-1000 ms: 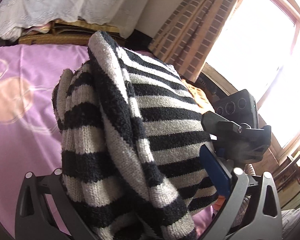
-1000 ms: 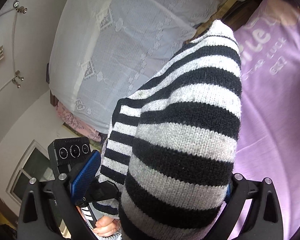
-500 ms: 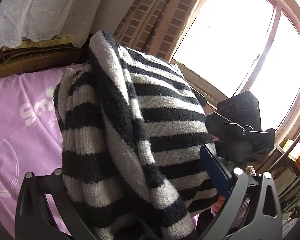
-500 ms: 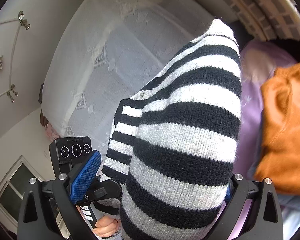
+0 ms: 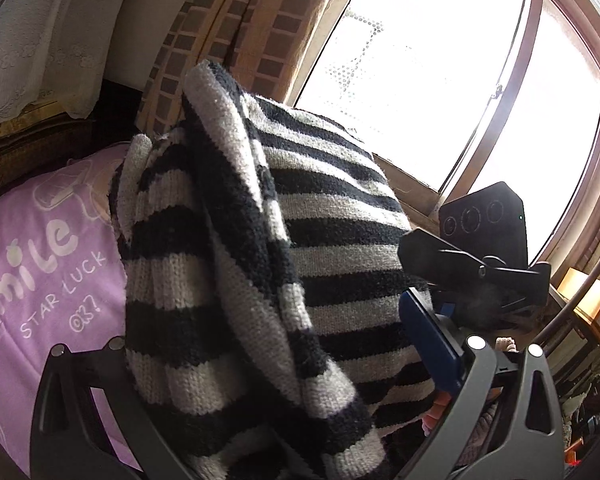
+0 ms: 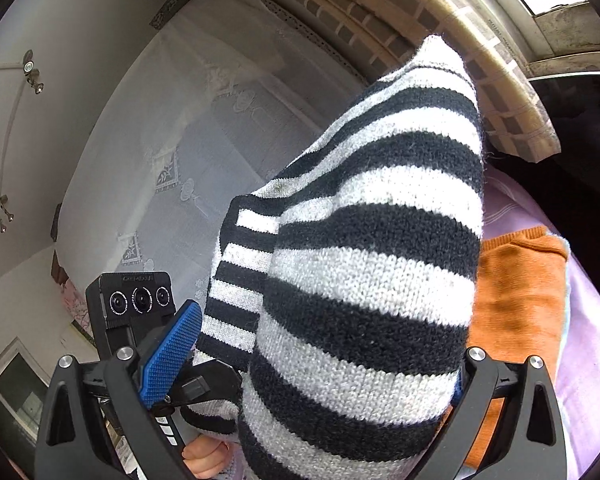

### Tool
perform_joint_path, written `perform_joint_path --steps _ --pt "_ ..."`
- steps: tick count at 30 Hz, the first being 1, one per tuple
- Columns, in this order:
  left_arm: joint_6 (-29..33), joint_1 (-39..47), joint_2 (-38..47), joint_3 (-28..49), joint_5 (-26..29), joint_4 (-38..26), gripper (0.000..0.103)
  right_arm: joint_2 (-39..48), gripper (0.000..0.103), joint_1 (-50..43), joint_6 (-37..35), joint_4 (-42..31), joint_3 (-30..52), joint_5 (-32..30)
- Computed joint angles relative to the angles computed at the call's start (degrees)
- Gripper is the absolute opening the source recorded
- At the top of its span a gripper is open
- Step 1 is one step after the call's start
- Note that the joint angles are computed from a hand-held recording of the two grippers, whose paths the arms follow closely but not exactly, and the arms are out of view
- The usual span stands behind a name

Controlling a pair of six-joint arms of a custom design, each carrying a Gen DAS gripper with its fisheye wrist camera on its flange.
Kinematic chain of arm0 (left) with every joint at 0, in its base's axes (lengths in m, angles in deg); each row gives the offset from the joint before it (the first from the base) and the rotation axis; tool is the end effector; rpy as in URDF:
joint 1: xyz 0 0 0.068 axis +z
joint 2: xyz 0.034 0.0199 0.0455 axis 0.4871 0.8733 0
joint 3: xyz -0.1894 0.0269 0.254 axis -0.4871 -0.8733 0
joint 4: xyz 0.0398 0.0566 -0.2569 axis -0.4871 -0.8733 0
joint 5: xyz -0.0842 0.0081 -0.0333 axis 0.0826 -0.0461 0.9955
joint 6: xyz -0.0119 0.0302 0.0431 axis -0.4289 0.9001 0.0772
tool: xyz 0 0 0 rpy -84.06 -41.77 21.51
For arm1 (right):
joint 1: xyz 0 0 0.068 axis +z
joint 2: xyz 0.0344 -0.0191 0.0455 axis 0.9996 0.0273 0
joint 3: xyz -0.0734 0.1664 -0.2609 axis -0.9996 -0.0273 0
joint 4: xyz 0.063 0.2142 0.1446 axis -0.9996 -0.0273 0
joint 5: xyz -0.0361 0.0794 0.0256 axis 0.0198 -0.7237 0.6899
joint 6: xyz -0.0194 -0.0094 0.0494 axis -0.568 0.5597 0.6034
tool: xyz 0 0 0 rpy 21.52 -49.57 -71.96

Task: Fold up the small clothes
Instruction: 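Carry the folded sweater with both tools toward the stack of clothes, then lower the sweater onto the orange and blue stack and open both tools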

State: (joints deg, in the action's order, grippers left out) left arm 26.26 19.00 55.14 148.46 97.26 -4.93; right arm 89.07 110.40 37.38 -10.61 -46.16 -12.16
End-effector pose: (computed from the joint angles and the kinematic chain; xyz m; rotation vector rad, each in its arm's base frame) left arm 0.3599 -0.0963 0.3372 1.4790 1.8557 -1.3016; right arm 0.1103 0.0305 0.3019 0.6981 1.6652 0.5747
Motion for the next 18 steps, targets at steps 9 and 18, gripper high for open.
perform_joint_path --steps 9,18 --pt "-13.03 -6.31 -0.36 -7.65 -3.89 17.13 0.098 -3.18 0.100 -36.82 -3.83 2.01 -7.01 -34.00" --pt "-19.69 -5.64 13.89 -4.55 -9.69 21.48 0.099 11.64 0.089 -54.82 -8.14 26.59 -23.58 -50.71"
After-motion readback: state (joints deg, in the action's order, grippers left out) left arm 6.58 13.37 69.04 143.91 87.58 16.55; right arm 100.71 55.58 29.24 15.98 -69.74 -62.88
